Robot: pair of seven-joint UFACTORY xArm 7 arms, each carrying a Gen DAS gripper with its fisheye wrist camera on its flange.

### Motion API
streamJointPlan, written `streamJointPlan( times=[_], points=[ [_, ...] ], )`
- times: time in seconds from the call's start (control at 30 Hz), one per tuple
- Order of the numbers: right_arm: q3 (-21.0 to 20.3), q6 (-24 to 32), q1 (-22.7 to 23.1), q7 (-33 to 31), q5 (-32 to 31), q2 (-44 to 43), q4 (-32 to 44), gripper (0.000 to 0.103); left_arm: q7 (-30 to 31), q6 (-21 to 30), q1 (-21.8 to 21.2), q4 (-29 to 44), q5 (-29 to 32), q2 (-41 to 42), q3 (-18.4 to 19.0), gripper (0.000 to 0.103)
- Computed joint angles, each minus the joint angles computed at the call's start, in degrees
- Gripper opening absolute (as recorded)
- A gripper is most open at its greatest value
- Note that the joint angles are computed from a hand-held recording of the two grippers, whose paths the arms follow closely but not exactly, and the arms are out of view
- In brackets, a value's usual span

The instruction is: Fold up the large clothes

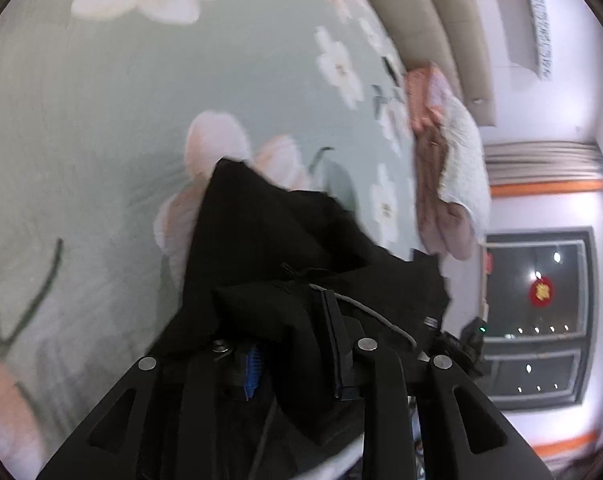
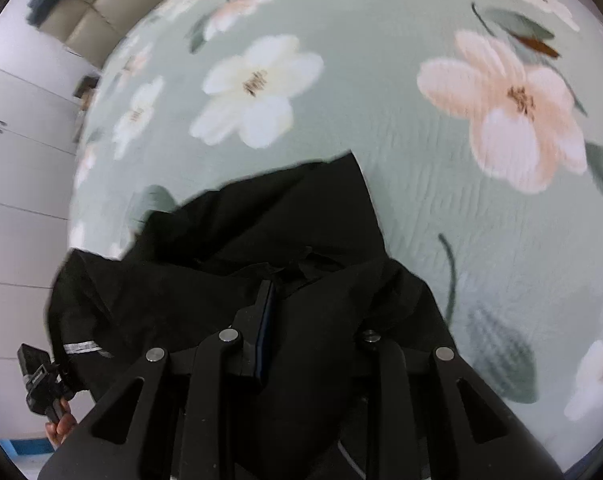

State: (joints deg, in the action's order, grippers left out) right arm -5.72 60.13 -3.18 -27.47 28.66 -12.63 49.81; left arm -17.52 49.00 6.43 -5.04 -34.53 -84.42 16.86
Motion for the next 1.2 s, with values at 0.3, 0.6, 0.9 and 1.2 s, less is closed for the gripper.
streamJointPlan(
  times=[0.3,0.6,0.9,1.2],
  points=[
    [-5.97,17.01,-5.1,-5.4,10.37,0.58,8.4,0.038,0.53,20.32,11.24,5.64,-2.32,-10.72,10.86,0.044],
    [-7.32,26.23,-10.48,-6.28,18.86,1.82,12.13,0.075,-4.91,27.18,21.05,11.18,1.79,-16.91,2.16,0.067],
    [0.89,-1.35,-2.91,-17.22,0.82,-1.53,3.42,0.082,-2.99,4.29,2.33,9.29,7.29,8.75,-19.49,0.067],
    [2.77,-6.52,0.89,-24.45,3.18,14.86,8.47,0.079,13.75,-20.27,-13.93,3.71,-7.36,26.64,6.09,0.066]
  ],
)
